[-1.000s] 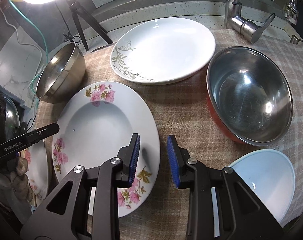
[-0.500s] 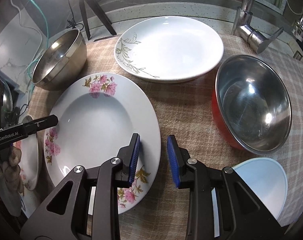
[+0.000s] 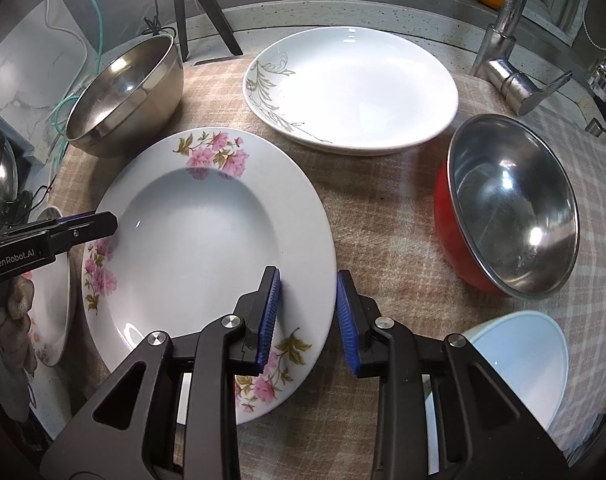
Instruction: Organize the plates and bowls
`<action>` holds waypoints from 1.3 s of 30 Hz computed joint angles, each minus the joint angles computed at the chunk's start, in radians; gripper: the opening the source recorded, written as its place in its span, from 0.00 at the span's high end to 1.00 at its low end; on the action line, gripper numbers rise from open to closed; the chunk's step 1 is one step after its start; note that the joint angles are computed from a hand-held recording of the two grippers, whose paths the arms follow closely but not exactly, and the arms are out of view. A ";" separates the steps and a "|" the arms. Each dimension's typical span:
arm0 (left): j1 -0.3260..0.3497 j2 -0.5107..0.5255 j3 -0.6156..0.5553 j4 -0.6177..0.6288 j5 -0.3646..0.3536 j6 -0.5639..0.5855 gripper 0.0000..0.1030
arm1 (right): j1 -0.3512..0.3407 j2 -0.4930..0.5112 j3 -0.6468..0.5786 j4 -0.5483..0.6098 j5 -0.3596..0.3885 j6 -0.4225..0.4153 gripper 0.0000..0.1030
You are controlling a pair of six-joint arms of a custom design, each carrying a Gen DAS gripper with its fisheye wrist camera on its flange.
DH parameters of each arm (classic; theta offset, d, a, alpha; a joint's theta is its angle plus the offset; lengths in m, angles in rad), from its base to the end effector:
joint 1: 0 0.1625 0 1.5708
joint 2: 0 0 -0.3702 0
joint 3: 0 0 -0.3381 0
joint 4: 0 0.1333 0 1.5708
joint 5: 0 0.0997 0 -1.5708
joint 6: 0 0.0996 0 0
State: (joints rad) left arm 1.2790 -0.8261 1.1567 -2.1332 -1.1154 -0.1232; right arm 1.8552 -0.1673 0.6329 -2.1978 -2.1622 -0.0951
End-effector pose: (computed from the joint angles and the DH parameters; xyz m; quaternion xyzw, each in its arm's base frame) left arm -0.0284 -0.7101 0.2608 0.0555 0.9664 -0.1564 0.1962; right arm 0.2932 -0.7257 0.0068 0.1568 -0.9408 0.1042 0.2819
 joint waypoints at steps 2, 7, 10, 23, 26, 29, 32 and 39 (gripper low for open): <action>-0.002 0.000 0.002 0.002 0.002 0.007 0.77 | 0.002 -0.019 0.038 -0.014 -0.006 0.006 0.71; -0.002 0.000 -0.001 0.016 -0.004 0.023 0.76 | 0.003 -0.067 0.134 -0.057 -0.003 0.039 0.71; -0.005 0.000 -0.001 0.024 -0.005 0.032 0.76 | 0.004 -0.103 0.206 -0.097 -0.007 0.053 0.71; -0.019 -0.005 0.010 0.052 0.001 0.072 0.74 | 0.015 -0.220 0.424 -0.183 -0.020 0.106 0.71; -0.024 -0.009 0.019 0.053 0.002 0.076 0.74 | 0.019 -0.236 0.455 -0.193 -0.024 0.118 0.71; -0.028 -0.015 0.033 0.050 0.005 0.078 0.74 | 0.020 -0.253 0.489 -0.207 -0.026 0.125 0.71; -0.032 -0.020 0.044 0.048 0.008 0.080 0.74 | 0.021 -0.263 0.508 -0.216 -0.025 0.132 0.71; -0.040 -0.037 0.079 0.036 0.012 0.081 0.74 | 0.022 -0.282 0.545 -0.229 -0.027 0.141 0.71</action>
